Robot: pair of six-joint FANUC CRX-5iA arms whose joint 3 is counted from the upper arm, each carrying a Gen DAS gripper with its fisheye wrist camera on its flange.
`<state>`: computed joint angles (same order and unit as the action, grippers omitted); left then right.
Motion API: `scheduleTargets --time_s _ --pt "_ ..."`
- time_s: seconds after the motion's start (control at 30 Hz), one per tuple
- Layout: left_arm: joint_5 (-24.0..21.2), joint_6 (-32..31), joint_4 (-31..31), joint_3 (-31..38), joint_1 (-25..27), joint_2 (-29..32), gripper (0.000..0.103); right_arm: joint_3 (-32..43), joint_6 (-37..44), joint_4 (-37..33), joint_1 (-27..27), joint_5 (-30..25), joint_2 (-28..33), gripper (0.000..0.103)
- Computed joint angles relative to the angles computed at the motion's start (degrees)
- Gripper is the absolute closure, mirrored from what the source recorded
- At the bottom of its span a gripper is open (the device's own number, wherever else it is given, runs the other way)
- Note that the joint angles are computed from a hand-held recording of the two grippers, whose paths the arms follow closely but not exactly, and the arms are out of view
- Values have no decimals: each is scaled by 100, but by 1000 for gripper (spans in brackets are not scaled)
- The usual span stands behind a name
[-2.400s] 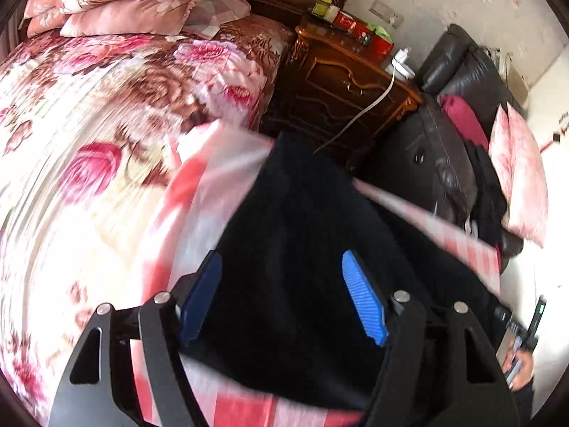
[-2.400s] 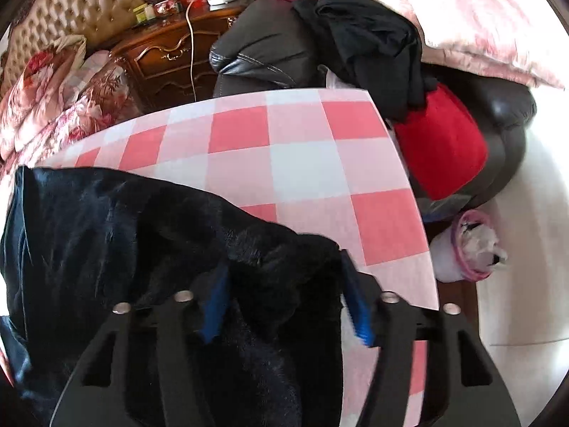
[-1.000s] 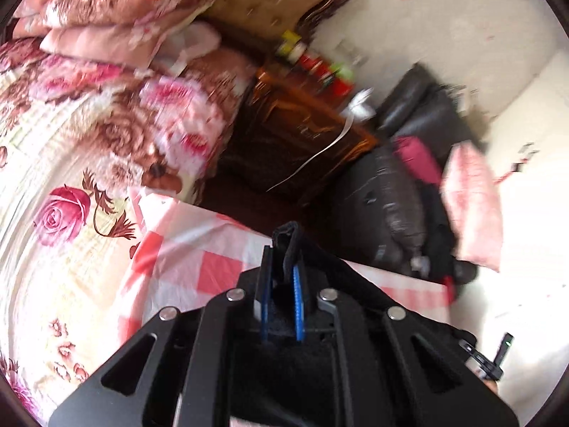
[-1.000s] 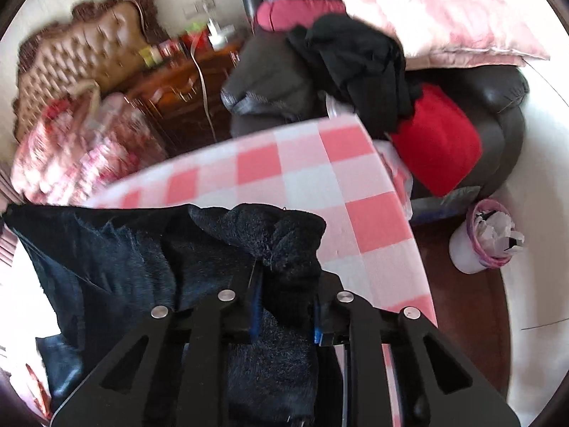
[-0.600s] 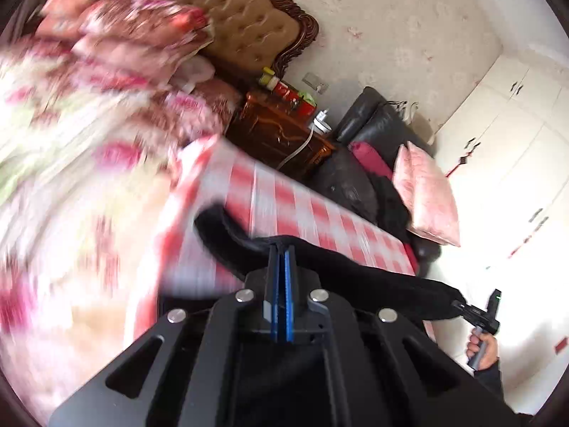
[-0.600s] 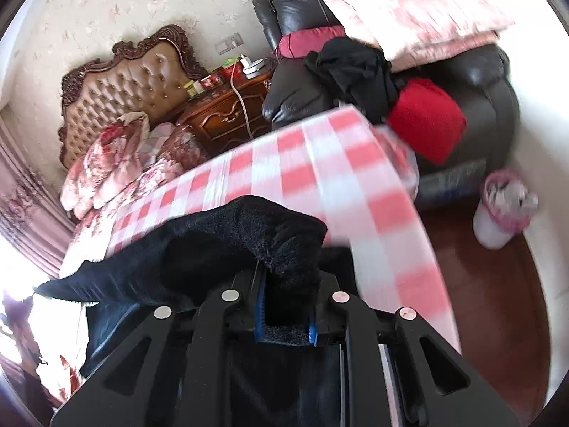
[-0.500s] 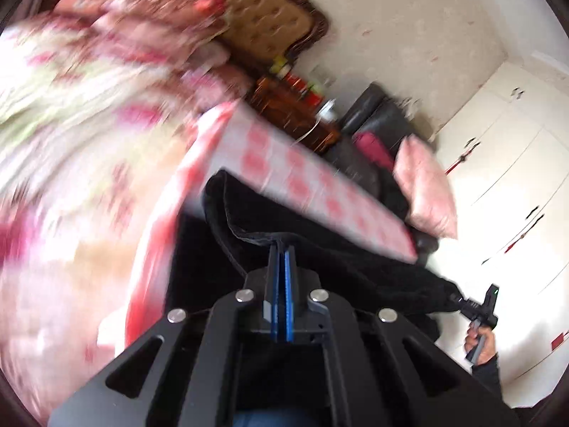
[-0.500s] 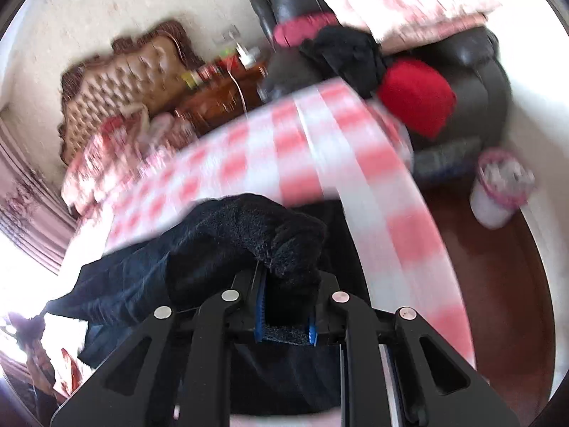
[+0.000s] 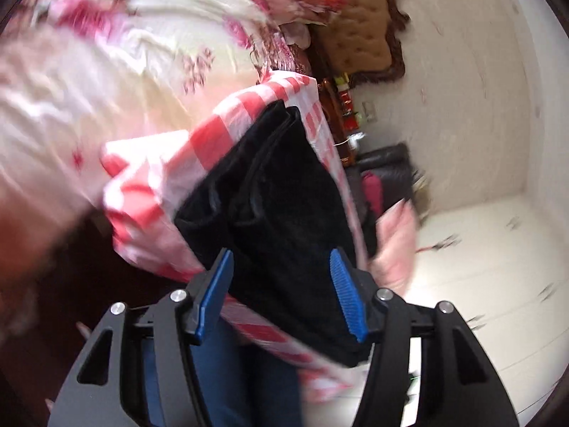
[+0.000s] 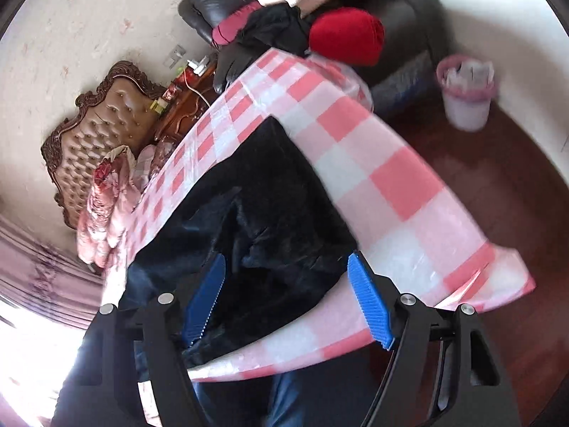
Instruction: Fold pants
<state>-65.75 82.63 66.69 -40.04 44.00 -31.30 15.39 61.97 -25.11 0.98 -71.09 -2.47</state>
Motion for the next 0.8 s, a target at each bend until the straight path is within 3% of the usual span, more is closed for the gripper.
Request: scheduleTargets --time_s 0.1,0.23,0.33,0.43,0.8 --pt "165 605 21 6 -158 61 55 186 84 -508 -138 -106 124 31" --pt "391 919 -72 213 -516 340 55 327 -137 -650 -121 -218 298 31" --pt "255 1531 -896 687 -686 694 54 339 -299 -817 -176 -258 394 31" --pt "433 1789 -1125 780 -898 900 53 317 -606 -903 -250 -224 456 31" --pt "507 2007 -971 785 -919 1010 54 486 -995 -1600 -617 -9 597 31"
